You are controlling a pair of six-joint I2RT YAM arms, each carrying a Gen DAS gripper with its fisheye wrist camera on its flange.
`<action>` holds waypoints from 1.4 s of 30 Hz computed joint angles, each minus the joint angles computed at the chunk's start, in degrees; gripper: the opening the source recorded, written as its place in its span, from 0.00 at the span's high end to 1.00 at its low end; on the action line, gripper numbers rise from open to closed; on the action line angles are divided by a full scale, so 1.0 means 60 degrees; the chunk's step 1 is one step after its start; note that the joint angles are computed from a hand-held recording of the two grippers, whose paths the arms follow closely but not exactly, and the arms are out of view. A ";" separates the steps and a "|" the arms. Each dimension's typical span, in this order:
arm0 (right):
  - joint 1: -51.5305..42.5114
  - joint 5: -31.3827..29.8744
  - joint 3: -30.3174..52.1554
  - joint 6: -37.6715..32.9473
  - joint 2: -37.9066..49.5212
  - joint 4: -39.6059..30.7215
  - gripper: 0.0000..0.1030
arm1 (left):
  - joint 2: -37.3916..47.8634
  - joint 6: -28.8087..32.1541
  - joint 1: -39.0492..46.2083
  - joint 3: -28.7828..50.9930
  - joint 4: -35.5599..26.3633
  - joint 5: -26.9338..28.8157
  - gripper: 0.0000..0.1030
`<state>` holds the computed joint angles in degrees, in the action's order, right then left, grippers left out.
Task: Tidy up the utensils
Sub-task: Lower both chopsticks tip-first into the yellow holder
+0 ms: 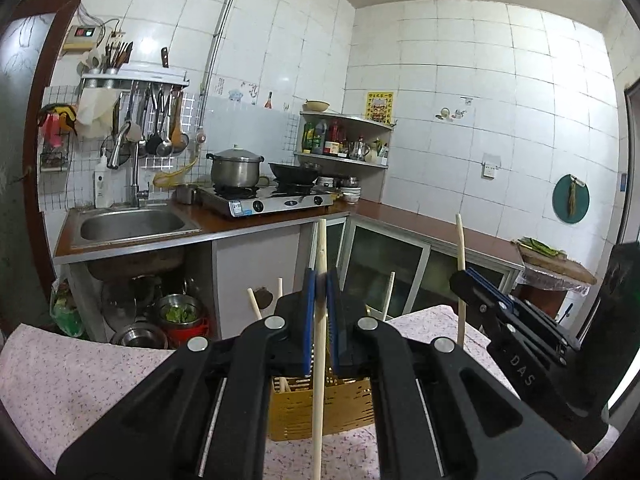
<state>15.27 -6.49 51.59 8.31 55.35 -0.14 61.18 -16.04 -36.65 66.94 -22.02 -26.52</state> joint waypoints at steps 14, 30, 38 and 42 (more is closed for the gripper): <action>-0.0065 0.0143 0.0987 0.0134 0.0971 0.0625 0.94 | 0.1034 0.0720 0.0355 0.0953 0.0939 0.0211 0.96; 0.0531 0.1089 0.0098 -0.0054 0.3001 0.5330 0.94 | 0.2099 0.1273 0.1394 -0.0330 0.4775 0.1141 0.96; 0.0425 0.0837 -0.0651 -0.0310 0.3321 0.6017 0.94 | 0.2049 0.0589 0.1981 -0.1565 0.5138 0.1907 0.96; 0.0320 0.0647 -0.1006 -0.0228 0.3108 0.5847 0.94 | 0.1774 0.0621 0.1911 -0.1941 0.4927 0.1881 0.96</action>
